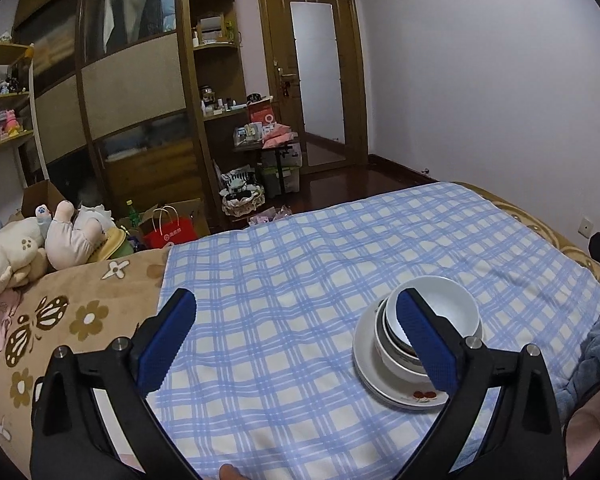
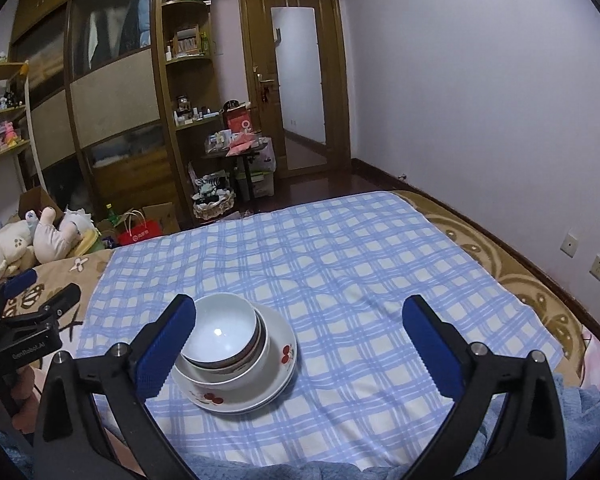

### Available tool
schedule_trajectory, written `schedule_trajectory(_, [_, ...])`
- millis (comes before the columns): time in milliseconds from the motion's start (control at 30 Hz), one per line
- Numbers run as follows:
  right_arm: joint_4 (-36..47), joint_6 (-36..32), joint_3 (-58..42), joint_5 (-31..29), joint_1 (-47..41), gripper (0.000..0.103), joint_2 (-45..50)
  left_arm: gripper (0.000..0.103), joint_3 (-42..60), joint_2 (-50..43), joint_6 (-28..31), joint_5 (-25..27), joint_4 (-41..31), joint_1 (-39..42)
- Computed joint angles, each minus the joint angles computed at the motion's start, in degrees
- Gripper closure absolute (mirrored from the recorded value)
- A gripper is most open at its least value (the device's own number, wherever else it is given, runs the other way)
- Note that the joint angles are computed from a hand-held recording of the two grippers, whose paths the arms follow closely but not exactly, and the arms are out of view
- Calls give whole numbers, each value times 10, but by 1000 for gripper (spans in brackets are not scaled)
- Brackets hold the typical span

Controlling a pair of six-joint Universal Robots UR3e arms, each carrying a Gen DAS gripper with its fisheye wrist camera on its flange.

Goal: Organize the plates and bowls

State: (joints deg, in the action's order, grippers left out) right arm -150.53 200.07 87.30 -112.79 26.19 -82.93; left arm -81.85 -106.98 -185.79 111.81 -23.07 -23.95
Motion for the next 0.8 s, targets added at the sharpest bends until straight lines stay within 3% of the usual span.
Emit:
schedule_trajectory(267, [-22, -4, -9, -42, 13, 0, 17, 4, -13, -1, -5, -2, 11, 6])
schedule_trajectory(800, [-18, 7, -21, -45, 10, 0, 34, 4, -15, -12, -9, -2, 12, 12])
